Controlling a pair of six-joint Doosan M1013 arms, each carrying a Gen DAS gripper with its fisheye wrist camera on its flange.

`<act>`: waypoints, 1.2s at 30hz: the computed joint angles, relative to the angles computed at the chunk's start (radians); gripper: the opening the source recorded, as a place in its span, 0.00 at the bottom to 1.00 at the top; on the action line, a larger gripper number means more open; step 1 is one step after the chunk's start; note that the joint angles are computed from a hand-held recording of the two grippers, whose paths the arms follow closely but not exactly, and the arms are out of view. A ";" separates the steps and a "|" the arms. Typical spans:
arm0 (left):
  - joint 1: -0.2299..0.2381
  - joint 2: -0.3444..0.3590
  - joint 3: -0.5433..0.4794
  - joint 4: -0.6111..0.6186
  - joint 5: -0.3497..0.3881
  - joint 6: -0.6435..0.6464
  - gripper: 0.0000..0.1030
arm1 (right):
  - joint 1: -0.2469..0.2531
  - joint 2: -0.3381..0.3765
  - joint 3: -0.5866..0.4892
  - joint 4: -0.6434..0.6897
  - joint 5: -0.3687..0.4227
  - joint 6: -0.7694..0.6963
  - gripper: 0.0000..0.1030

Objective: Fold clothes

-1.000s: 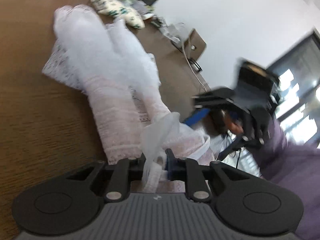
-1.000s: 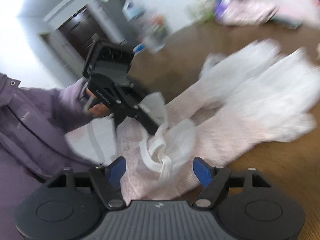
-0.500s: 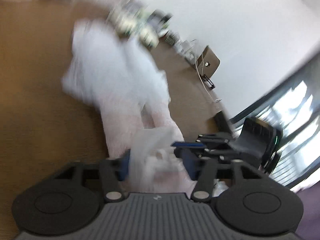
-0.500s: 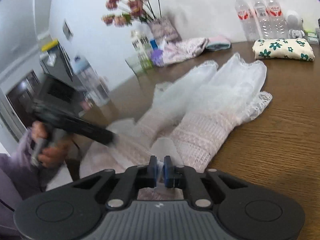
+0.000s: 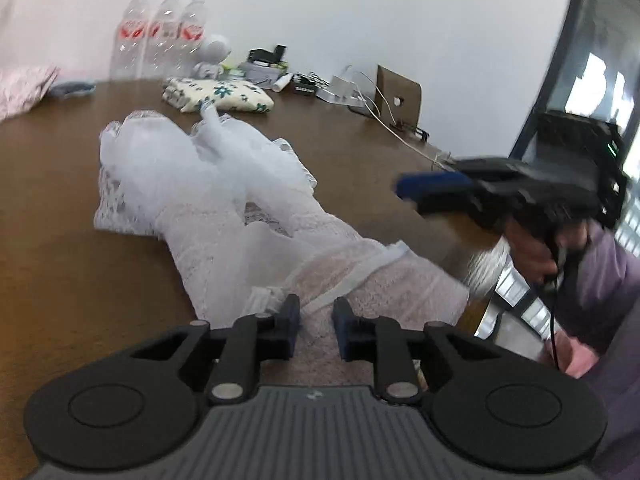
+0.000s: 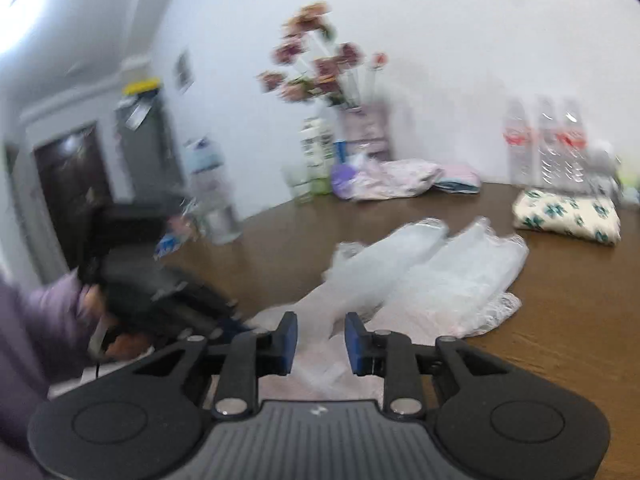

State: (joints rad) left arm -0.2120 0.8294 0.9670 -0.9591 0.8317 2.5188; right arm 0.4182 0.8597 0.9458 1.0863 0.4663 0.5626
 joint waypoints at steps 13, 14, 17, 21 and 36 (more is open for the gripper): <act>0.026 -0.136 0.207 -0.119 -0.104 0.220 0.77 | 0.004 -0.083 0.116 -0.178 0.034 0.057 0.51; 0.032 -0.152 0.231 -0.133 -0.106 0.247 0.76 | 0.006 -0.091 0.130 -0.212 0.044 0.078 0.51; 0.020 -0.155 0.252 -0.047 -0.112 0.168 0.69 | 0.017 -0.094 0.156 -0.248 0.055 0.109 0.47; -0.001 -0.148 0.253 0.008 -0.153 0.122 0.50 | 0.030 -0.078 0.159 -0.203 0.009 0.068 0.24; 0.030 -0.038 -0.036 0.021 0.001 -0.274 0.09 | -0.019 -0.018 0.022 0.108 0.009 0.098 0.01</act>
State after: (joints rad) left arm -0.1818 0.7913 0.9315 -0.9379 0.8332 2.2452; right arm 0.3995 0.8422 0.9683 1.1945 0.4748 0.6603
